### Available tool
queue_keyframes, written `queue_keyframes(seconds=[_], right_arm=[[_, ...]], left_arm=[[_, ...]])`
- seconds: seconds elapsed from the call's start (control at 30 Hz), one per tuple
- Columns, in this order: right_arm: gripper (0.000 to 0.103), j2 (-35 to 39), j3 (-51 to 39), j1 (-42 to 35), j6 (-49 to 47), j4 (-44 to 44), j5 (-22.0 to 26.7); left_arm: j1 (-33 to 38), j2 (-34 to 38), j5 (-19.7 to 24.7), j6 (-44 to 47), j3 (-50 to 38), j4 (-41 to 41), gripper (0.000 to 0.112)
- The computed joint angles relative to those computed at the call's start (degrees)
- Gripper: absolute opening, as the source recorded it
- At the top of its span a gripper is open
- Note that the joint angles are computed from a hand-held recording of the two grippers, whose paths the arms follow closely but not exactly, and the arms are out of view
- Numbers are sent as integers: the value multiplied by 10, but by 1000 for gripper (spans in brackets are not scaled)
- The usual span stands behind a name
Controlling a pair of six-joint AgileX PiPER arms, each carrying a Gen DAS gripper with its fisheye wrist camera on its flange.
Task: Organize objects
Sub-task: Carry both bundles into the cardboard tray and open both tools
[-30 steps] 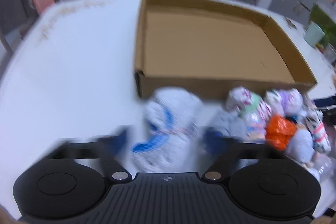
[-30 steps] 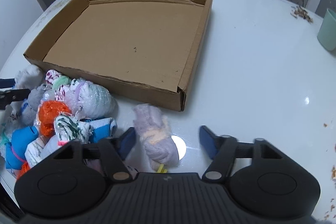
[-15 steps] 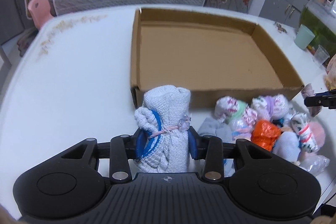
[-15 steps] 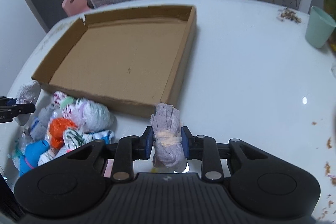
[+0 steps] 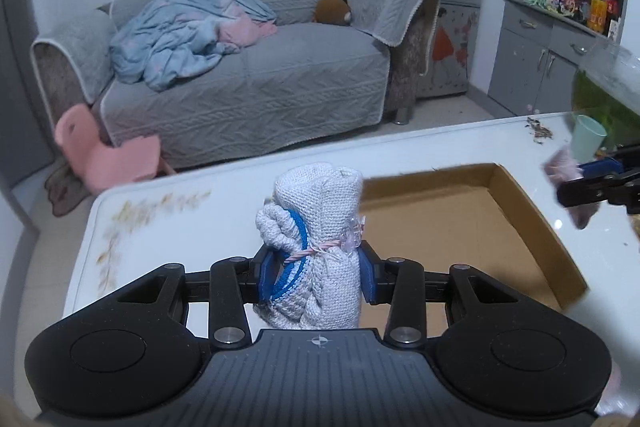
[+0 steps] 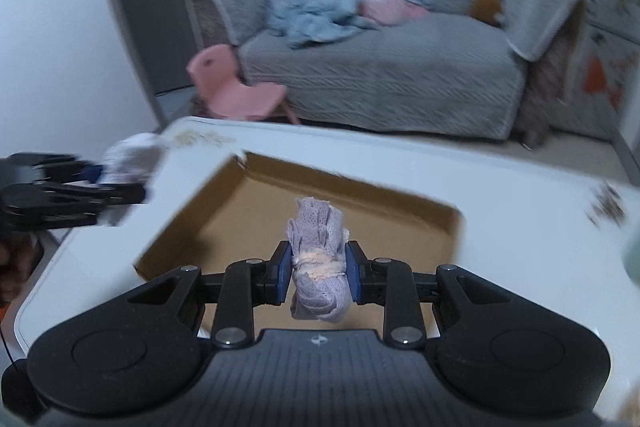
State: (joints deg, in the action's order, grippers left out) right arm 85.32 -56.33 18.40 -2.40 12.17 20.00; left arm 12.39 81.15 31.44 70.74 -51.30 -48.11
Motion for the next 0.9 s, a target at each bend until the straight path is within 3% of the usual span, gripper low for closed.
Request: queue_keyframes(seconds=[0.17,0.3,0.37,0.6,0.83,0.9], right_arm=[[26,135,-125,-9,-103,121,21],[26,244,-231,1,-34,73,40],[26,293,-281,0,-16,65,59],[26,352,-345,11,67,2,93],[28,377,-373,18,76,-4,113],[31,378,-377,22,79,-13,118]], left_arm=[[-67,115,-82,40,-42,-49,47],[-89,186,-126,102,-59,-105,47],[-89,212,-127,121,-69,-125,47],[-101,264,-165,195,-79,-198,48],[-121,279,-186,58,-100,-70,51],[-121,278,-186,77,-99,-91,58]])
